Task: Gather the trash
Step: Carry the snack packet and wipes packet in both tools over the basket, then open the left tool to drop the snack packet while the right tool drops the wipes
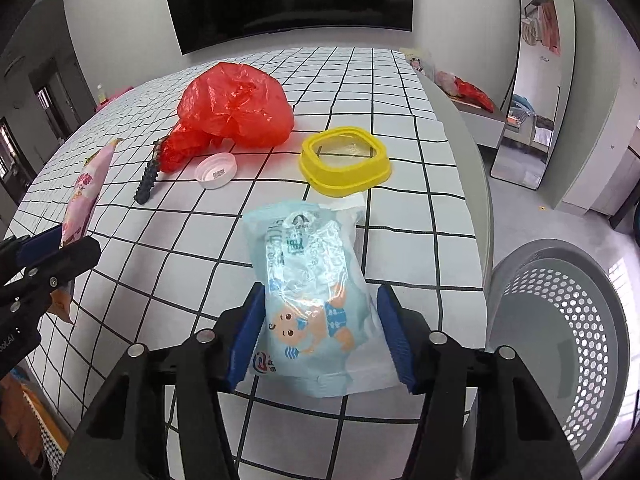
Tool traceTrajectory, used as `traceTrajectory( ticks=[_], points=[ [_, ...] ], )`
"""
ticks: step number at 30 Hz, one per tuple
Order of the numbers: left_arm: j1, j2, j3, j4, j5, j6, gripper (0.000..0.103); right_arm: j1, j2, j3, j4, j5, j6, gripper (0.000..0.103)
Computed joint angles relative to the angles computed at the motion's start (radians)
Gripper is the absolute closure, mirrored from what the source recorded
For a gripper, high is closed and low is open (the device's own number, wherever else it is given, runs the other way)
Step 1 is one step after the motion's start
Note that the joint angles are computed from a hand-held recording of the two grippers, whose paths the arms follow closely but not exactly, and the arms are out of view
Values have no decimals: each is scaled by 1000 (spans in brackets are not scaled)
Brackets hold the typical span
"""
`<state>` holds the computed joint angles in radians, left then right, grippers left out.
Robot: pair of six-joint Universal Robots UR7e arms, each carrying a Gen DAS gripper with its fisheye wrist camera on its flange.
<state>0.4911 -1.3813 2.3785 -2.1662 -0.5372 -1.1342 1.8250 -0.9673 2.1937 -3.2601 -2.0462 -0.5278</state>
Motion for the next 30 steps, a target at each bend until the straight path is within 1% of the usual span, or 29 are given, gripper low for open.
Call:
traceTrajectory(
  ticks=[5,8,13,19,22,27,30],
  points=[
    [-11,2,-2,6,2,-3,64,-2,-32,37,-31,20,15,52],
    [-22,12,-7,11,5,-5,64,-11,-70,68,-47,33,43,53],
    [-28,57,-22,-55,-6,44,64,-34,-150,129,-69,56,84,53],
    [-18,174,-70,-208,-49,176,64,-84,-262,185,-85,55,108,53],
    [-12,247,-107,-297,-83,261,64,-117,-319,206,-110,35,112,53],
    [-3,388,-197,-428,-151,409,64,-197,-413,233,-121,6,120,53],
    [4,470,-260,-488,-196,494,64,-254,-456,240,-113,6,127,53]
  ],
)
